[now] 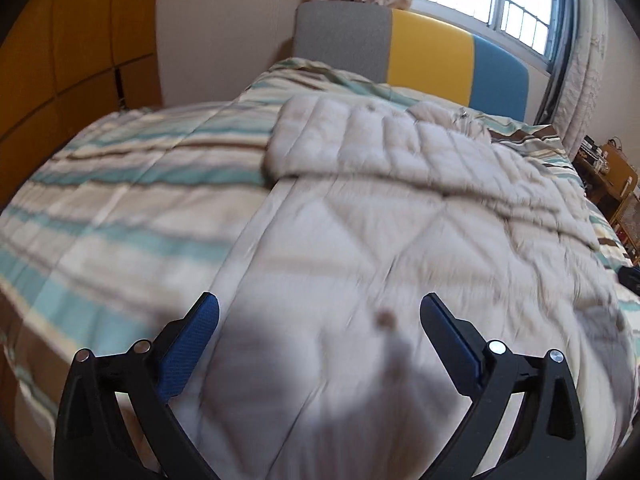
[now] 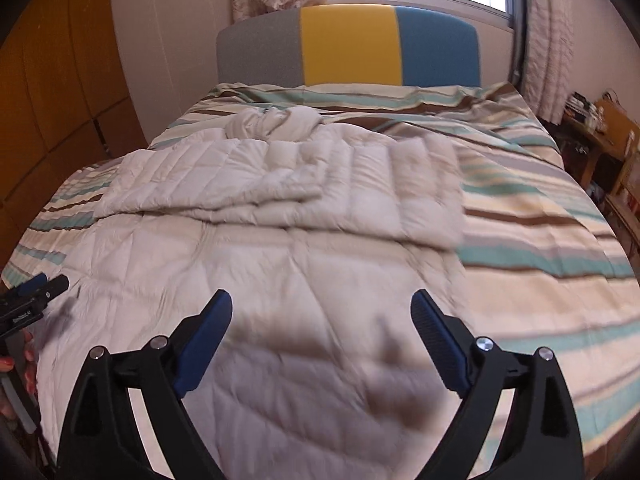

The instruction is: Fold large clothes

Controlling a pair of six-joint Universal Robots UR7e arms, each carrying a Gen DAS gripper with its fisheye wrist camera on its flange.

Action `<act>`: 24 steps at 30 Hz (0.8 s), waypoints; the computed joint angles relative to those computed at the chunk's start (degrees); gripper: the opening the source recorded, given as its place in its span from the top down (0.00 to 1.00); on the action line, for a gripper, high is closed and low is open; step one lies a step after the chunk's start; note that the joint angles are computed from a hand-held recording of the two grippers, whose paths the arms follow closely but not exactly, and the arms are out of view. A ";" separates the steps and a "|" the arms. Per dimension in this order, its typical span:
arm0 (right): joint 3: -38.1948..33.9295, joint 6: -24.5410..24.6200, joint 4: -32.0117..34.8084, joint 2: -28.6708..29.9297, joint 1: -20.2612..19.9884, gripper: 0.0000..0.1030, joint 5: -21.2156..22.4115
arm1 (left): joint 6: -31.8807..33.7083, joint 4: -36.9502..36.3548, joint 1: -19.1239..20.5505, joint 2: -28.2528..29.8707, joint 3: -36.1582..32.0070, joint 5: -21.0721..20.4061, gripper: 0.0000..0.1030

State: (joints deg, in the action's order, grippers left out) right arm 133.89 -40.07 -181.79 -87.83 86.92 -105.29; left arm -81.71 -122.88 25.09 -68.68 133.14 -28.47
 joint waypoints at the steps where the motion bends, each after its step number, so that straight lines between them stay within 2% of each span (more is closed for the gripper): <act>1: 0.89 -0.27 0.63 -2.06 -0.93 0.12 0.51 | -1.67 0.91 -0.70 -0.59 0.77 -0.47 0.03; 3: 3.23 -1.59 2.26 -7.18 -3.43 0.13 2.30 | -5.94 4.84 -2.67 -1.94 1.99 -1.19 0.03; 5: 4.60 -2.81 5.59 -11.79 -5.88 0.16 3.91 | -11.51 12.84 -4.83 -2.72 1.72 -1.94 0.03; 7: 5.82 -4.23 8.30 -15.76 -8.13 0.21 4.98 | -16.05 17.16 -6.67 -3.64 2.21 -3.02 0.03; 11: 8.97 -7.91 11.88 -23.80 -13.23 0.26 8.47 | -20.96 18.42 -9.89 -5.87 5.00 -5.55 0.04; 15: 11.34 -10.56 17.19 -30.75 -19.05 0.30 11.73 | -22.66 19.69 -12.69 -6.39 6.19 -6.75 0.15; 19: 12.49 -11.64 21.00 -33.51 -22.12 0.33 12.60 | -23.67 21.32 -14.45 -6.96 6.51 -8.29 0.18; 21: 12.82 -11.84 21.44 -33.55 -22.51 0.34 12.06 | -23.85 21.01 -15.21 -7.14 6.99 -9.56 0.22; 24: 13.26 -11.78 21.74 -33.43 -22.94 0.38 11.66 | -25.37 23.13 -17.21 -7.19 7.49 -11.28 0.23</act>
State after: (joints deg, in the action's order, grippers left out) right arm 147.14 -51.85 -160.04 -121.26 63.97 -93.64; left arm -107.08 -99.75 7.88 -75.87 140.62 -39.75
